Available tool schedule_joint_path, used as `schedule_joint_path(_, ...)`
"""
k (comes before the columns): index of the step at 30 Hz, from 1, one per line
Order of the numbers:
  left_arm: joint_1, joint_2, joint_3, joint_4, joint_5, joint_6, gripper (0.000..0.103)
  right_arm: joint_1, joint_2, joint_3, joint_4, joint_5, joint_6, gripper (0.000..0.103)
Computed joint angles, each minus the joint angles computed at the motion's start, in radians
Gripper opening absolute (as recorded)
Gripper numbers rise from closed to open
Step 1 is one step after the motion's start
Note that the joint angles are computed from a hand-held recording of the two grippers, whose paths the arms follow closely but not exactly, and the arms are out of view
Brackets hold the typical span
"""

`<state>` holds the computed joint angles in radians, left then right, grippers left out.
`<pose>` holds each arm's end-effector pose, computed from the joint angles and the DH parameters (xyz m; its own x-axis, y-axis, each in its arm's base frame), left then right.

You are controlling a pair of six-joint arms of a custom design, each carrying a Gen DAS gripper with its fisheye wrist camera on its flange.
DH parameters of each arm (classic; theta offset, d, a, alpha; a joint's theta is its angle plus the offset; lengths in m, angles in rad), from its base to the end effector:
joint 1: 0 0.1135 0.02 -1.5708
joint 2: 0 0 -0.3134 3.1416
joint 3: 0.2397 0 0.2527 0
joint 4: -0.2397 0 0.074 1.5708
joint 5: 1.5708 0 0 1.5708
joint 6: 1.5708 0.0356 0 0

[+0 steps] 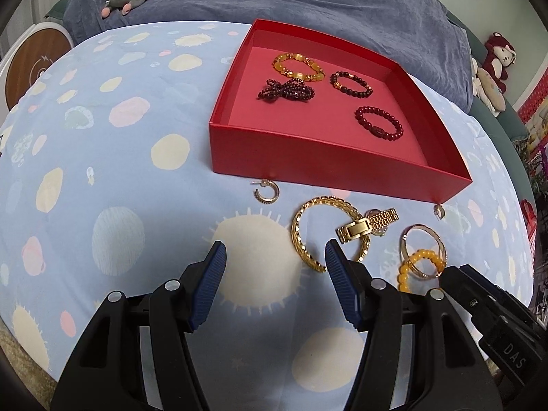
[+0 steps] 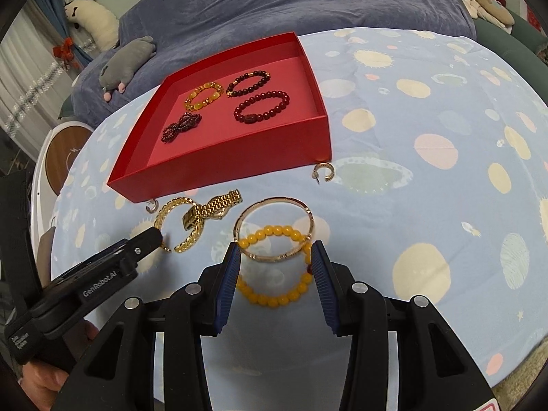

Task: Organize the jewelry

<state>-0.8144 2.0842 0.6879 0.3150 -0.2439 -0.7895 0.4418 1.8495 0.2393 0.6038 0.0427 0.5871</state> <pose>0.2304 -0.2317 0.0594 -0.8723 -0.0794 -0.4824 0.0121 0.9829 -0.1837 0.1951 0.0906 0.0746 -0.8611 0.2050 -0.4653 0.0846 0.9602 0.2663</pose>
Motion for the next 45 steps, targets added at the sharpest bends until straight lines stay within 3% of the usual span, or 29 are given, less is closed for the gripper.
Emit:
schedule_joint_path(2, 0.003, 0.010, 0.015, -0.005, -0.005, 0.017, 0.056, 0.001, 0.003, 0.013, -0.008, 0.001, -0.004, 0.042)
schedule_joint_path(7, 0.001, 0.029, 0.042, -0.011, -0.021, 0.055, 0.041, -0.017, 0.025, 0.031, -0.009, -0.009, -0.012, 0.042)
schedule_joint_path(10, -0.001, 0.036, 0.050, -0.005, -0.016, 0.076, 0.010, -0.035, 0.045, 0.041, -0.007, -0.014, -0.022, 0.042)
schedule_joint_path(11, 0.001, 0.036, 0.048, 0.002, -0.003, 0.083, 0.006, -0.043, 0.051, 0.045, -0.007, -0.016, -0.027, 0.042)
schedule_joint_path(27, -0.027, -0.085, -0.149, 0.059, -0.010, -0.012, 0.005, -0.088, 0.106, 0.047, 0.030, -0.031, -0.031, 0.042)
schedule_joint_path(30, -0.030, -0.093, -0.172, 0.068, -0.011, -0.026, 0.005, -0.083, 0.116, 0.066, 0.018, -0.025, -0.036, 0.038)
schedule_joint_path(38, -0.036, -0.091, -0.184, 0.079, 0.002, -0.040, 0.005, -0.089, 0.130, 0.105, -0.014, -0.040, -0.062, 0.013)
schedule_joint_path(45, -0.034, -0.087, -0.184, 0.085, 0.011, -0.041, 0.005, -0.076, 0.101, 0.078, -0.005, -0.038, -0.051, 0.004)
